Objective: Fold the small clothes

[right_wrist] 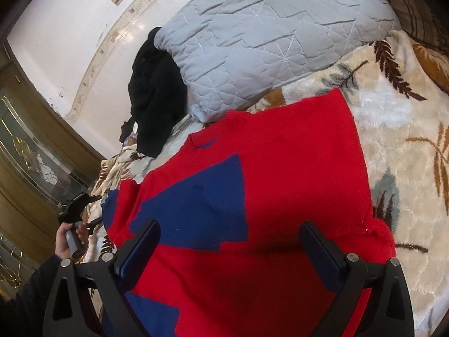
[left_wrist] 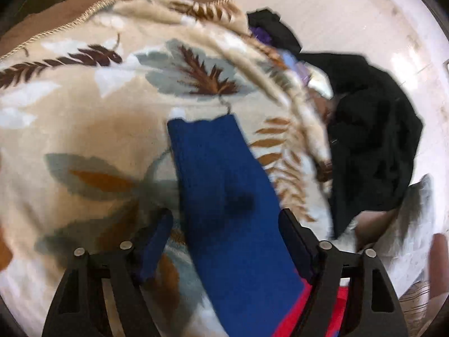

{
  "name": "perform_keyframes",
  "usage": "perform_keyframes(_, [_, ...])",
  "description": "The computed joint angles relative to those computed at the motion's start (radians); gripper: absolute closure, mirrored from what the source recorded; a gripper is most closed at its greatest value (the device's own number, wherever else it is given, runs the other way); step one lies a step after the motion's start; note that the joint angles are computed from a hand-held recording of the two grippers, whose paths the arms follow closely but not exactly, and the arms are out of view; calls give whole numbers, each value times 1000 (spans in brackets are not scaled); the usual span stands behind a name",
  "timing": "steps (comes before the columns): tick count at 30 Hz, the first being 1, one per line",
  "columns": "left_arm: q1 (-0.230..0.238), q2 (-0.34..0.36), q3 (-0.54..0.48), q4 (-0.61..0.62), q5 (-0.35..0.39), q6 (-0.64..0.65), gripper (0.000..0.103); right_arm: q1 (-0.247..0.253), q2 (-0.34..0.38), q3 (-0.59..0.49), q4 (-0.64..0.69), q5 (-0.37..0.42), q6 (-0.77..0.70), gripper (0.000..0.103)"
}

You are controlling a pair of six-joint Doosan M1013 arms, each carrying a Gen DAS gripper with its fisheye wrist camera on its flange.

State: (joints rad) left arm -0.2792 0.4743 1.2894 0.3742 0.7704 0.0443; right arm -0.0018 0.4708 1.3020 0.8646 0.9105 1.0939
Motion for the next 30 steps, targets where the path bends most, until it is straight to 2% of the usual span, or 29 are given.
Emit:
perform_keyframes(1, [-5,20,-35,24,84,14,60,2,4,-4,-3,6,4,2])
perform_keyframes(2, [-7,31,-58,25,141,37,90,5,6,-7,-7,7,6,2])
perform_keyframes(3, [0,32,-64,-3,146,73,95,5,4,-5,-8,6,3,2])
perform_keyframes(5, [-10,29,-77,30,176,76,96,6,0,-1,-13,-3,-4,2])
perform_keyframes(7, [-50,26,-117,140,235,90,96,4,-7,6,-11,-22,2,2])
perform_keyframes(10, [-122,13,-165,295,237,135,96,-9,-16,18,17,-50,19,2])
perform_keyframes(11, [-159,17,-203,358,232,176,96,-13,-18,20,29,-55,25,2])
perform_keyframes(13, [-203,26,-256,398,193,233,96,-26,-20,25,59,-58,43,2])
perform_keyframes(17, [-291,98,-422,312,84,459,96,-45,-29,38,92,-86,66,2])
perform_keyframes(20, [-336,195,-573,123,71,667,91,-62,-32,44,132,-88,81,2])
perform_keyframes(21, [-345,241,-634,28,90,760,64,-70,-28,43,154,-76,87,2])
perform_keyframes(22, [-350,293,-707,-57,151,848,46,-75,-26,44,173,-70,92,2])
perform_keyframes(23, [-353,328,-757,-90,206,884,24,-80,-22,42,189,-60,100,2])
perform_keyframes(24, [-359,361,-791,-95,271,894,24,-83,-18,37,196,-45,104,2])
perform_keyframes(26, [-360,365,-750,-67,319,860,24,-87,-9,28,203,-19,121,2])
perform_keyframes(30, [-343,255,-505,69,275,655,25,-89,-6,26,222,-1,113,2])
